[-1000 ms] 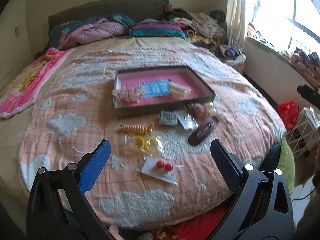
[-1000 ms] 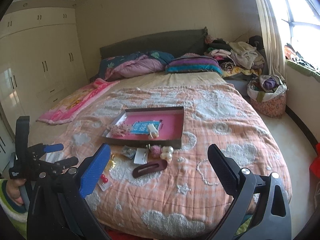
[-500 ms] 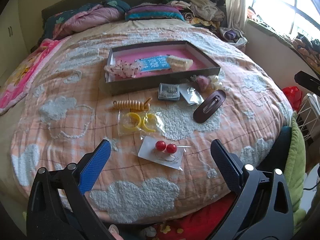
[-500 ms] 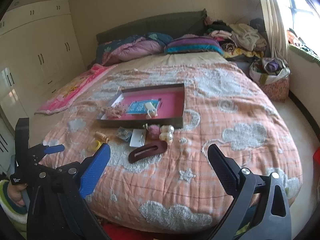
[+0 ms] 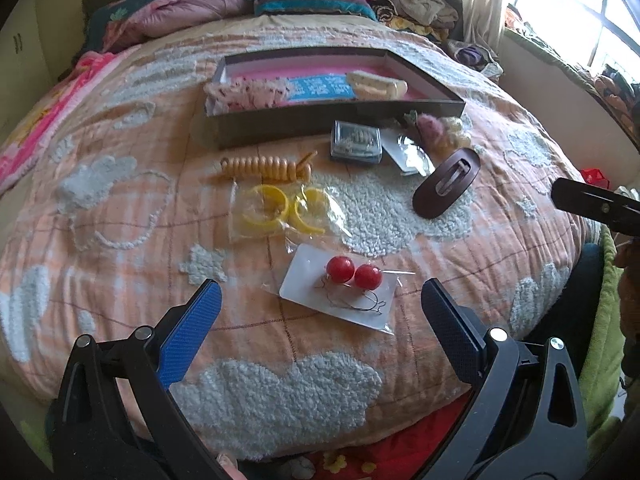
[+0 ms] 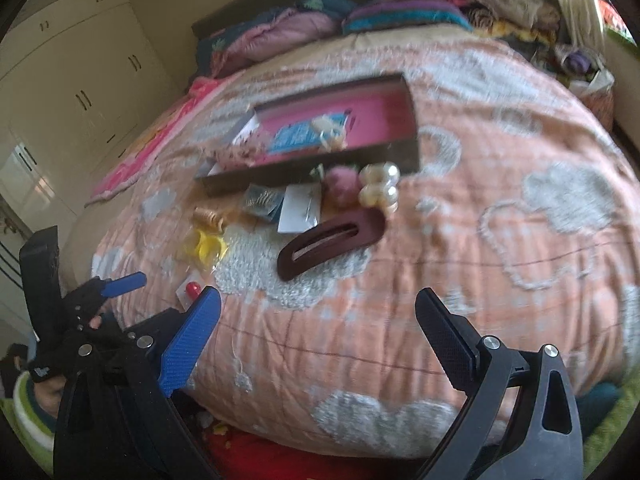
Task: Organize jewelry
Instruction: 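Grasp the maroon hair clip with right tool while left tool grasps the red-bead earring bag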
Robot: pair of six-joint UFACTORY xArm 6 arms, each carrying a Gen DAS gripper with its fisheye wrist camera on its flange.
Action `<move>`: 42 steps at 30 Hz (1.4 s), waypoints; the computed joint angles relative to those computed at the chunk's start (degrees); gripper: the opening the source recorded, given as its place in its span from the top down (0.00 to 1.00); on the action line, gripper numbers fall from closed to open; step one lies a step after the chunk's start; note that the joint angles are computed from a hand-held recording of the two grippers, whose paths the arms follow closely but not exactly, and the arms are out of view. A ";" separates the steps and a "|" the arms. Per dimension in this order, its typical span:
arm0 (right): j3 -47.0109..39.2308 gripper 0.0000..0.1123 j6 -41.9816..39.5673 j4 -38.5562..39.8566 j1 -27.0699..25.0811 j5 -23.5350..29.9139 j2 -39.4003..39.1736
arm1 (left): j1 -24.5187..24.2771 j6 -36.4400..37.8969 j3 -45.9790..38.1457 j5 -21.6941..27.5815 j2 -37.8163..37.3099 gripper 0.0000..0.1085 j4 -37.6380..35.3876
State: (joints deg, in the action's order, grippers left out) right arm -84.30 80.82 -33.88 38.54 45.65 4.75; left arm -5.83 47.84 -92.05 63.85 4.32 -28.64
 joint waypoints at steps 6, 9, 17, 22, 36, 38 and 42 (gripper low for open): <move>-1.66 0.14 -1.05 4.93 -2.84 -5.15 4.00 | -1.10 3.34 2.35 -1.40 -0.41 0.14 -0.61; -1.78 0.14 -0.04 7.49 -4.68 -7.79 5.59 | -1.81 4.20 3.27 -2.75 -0.43 0.14 -0.11; -0.57 0.26 9.05 6.79 -8.05 -13.46 7.20 | -2.18 3.06 2.03 -2.46 1.56 0.14 0.43; -0.62 0.56 12.40 4.65 -9.27 -13.51 7.51 | -2.58 4.10 2.63 -2.50 1.37 0.14 -0.20; 7.19 0.65 19.49 -4.30 -7.74 -16.08 0.12 | -4.35 5.97 5.13 -5.61 -0.21 0.26 0.95; 8.88 0.66 21.29 -6.14 -7.24 -15.25 -1.91 | -4.17 5.87 4.83 -4.85 -0.34 0.27 0.49; 11.39 0.70 24.03 -9.39 -6.35 -12.37 -5.82 | -3.44 5.94 3.54 -1.64 -0.62 0.31 -1.15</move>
State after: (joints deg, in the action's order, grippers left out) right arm -72.91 104.85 -43.27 32.18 33.28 -1.07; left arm -9.28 53.78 -88.51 62.21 3.70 -29.79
